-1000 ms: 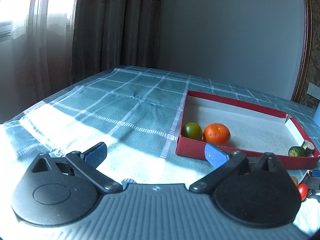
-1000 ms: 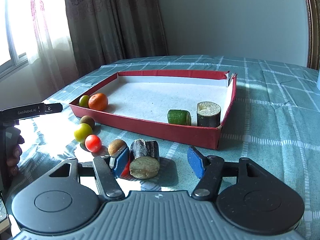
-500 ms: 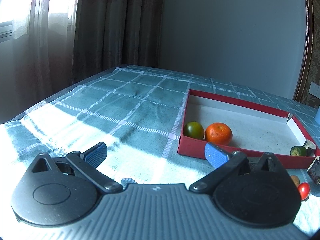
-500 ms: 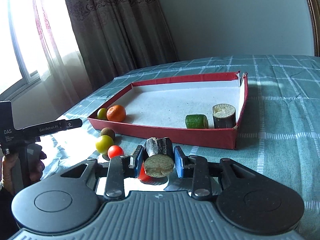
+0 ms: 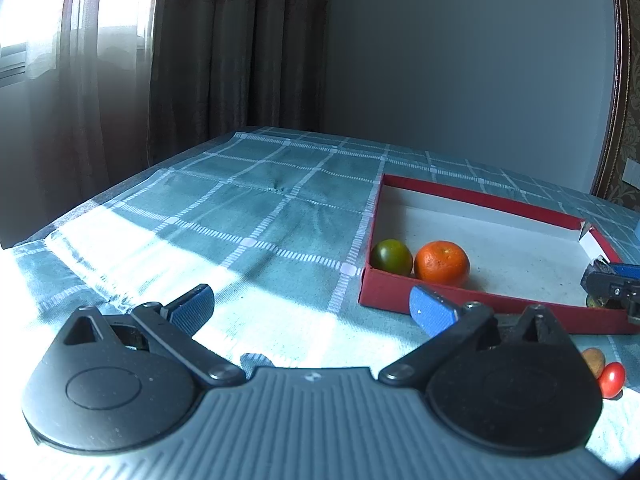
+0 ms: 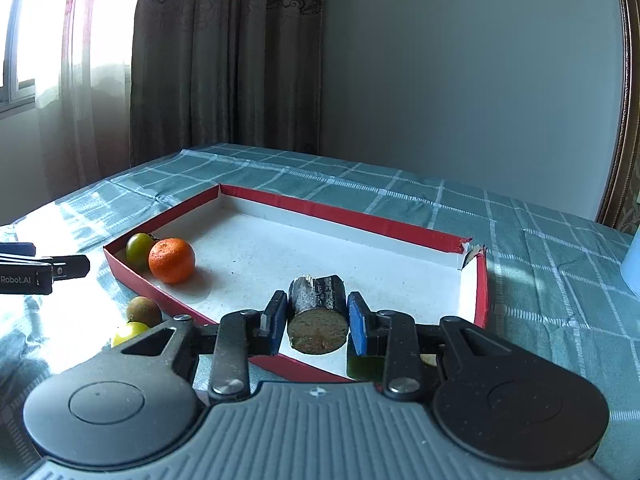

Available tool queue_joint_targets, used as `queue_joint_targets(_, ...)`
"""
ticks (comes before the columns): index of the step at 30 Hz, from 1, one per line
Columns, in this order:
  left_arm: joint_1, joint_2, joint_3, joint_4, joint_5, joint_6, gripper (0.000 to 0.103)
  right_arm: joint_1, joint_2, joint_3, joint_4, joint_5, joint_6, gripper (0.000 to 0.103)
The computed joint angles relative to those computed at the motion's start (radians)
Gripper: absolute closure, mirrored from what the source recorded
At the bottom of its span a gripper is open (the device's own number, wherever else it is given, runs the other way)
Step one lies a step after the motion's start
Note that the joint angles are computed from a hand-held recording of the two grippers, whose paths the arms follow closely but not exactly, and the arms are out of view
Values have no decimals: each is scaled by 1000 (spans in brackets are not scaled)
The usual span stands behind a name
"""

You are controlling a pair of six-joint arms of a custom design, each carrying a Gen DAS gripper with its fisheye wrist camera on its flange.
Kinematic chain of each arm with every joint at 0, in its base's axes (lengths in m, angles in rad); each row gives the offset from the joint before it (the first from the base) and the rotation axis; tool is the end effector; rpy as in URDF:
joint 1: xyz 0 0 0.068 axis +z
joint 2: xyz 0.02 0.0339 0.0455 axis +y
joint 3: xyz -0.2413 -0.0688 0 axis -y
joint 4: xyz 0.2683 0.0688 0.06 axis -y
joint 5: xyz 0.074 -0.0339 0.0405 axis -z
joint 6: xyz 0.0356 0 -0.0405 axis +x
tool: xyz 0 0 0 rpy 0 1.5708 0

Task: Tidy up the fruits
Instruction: 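Carry the eggplant slice into the red box and open the right gripper, then grasp the green tomato on the cloth with the left gripper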

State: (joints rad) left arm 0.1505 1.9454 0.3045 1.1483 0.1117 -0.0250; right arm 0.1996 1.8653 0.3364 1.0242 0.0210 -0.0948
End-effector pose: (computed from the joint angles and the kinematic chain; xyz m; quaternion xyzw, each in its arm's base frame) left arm 0.2435 0.0329 0.0145 -0.0465 0.8560 -0.0157 0.5146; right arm 0.2522 0.0503 0.0259 -0.1210 0.8527 0.0176 0.5079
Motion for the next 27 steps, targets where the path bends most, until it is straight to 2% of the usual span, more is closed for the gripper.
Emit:
queue_joint_targets(6, -4, 2, 4, -5, -5, -1, 0, 30, 90, 13, 73, 62, -49, 71)
queue_joint_targets(10, -4, 0, 2, -7, -6, -2, 0, 5, 85, 2, 85, 26, -15, 69)
queue_joint_targets(12, -1, 0, 2, -8, 0, -2, 0, -15, 53, -28, 92, 3, 12, 52)
queue_joint_targets(13, 2, -1, 2, -10, 6, -3, 0, -26, 33, -58, 118, 0, 31, 32)
queue_joint_targets(14, 8, -1, 2, -12, 17, -4, 0, -39, 28, -92, 174, -5, 46, 22)
queue_joint_targets(18, 21, -9, -11, -3, 62, 7, 0, -140, 6, -212, 330, -101, 82, 22)
queue_joint_targets(20, 13, -5, -35, 44, 81, 35, 0, -217, 31, -246, 384, -190, 95, 22)
queue_joint_targets(21, -15, 4, -48, 85, 60, 60, 0, -248, 54, -252, 405, -224, 98, 22)
queue_joint_targets(23, -75, -3, -62, 100, -9, 82, 0, -304, 116, -255, 449, -275, 101, 22)
queue_joint_targets(24, -107, -16, -70, 85, -19, 87, 0, -325, 148, -252, 471, -295, 105, 22)
queue_joint_targets(26, -150, -41, -77, 44, -15, 95, 0, -384, 151, -241, 434, -368, 130, 22)
queue_joint_targets(27, -194, -35, -83, 54, -45, 102, 0, -408, 159, -237, 438, -398, 144, 22)
